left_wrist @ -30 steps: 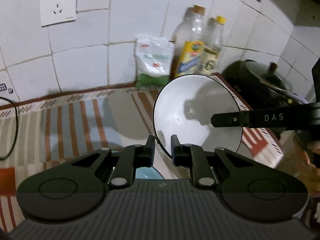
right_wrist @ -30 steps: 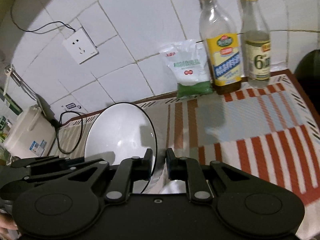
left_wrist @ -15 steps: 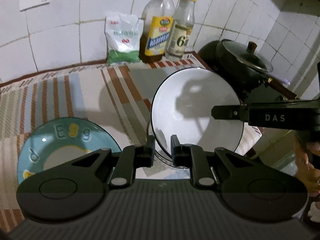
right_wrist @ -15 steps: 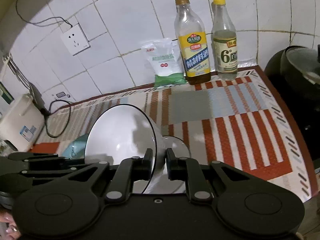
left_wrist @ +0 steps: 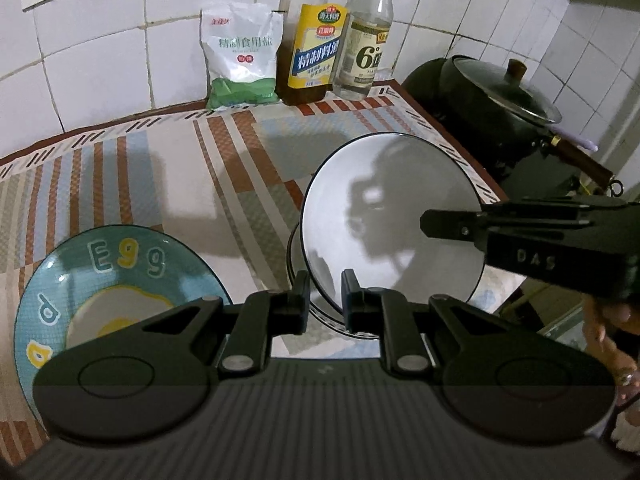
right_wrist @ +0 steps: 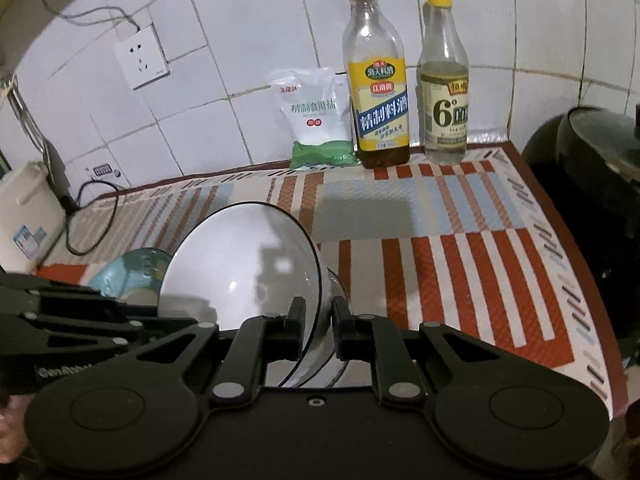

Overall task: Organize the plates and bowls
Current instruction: 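Carry the third bowl over the two stacked bowls and lower it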

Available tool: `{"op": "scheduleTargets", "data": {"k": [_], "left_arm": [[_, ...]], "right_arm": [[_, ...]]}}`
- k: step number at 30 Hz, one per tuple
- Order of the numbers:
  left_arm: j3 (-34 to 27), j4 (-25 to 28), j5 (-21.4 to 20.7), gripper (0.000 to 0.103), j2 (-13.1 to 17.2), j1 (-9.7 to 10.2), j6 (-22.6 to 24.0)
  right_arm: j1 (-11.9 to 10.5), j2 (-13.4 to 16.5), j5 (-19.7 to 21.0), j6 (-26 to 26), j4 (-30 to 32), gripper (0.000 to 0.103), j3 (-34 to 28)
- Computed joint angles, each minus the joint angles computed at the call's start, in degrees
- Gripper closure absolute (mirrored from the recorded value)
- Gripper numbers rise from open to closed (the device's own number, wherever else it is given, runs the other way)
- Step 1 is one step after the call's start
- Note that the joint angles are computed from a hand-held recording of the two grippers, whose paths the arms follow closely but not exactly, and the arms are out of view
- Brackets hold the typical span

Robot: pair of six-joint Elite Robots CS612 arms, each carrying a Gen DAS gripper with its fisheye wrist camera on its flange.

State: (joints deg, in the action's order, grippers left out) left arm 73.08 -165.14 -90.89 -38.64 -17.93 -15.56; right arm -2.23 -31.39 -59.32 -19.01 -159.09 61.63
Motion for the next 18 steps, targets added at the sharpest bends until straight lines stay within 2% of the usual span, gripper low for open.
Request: {"op": "scheduleTargets", "data": {"k": [6, 11, 18], "left_arm": [[-0.7, 1.7, -0.1, 0.088, 0.5, 0.12, 0.4], [-0.1, -0.7, 1.3, 0.088, 0.8, 0.05, 1.3], [0.2, -3.0, -1.4, 0.088, 1.2, 0.75, 1.1]], "right_arm": [[0.1, 0.5, 0.0, -2.3, -3.0, 0.085, 0.4], [0.1, 1.2, 0.8, -2.7, -3.4, 0.085, 0.2], [-0.4, 1.5, 3.4, -0.8, -2.9, 0.085, -0.2]]}}
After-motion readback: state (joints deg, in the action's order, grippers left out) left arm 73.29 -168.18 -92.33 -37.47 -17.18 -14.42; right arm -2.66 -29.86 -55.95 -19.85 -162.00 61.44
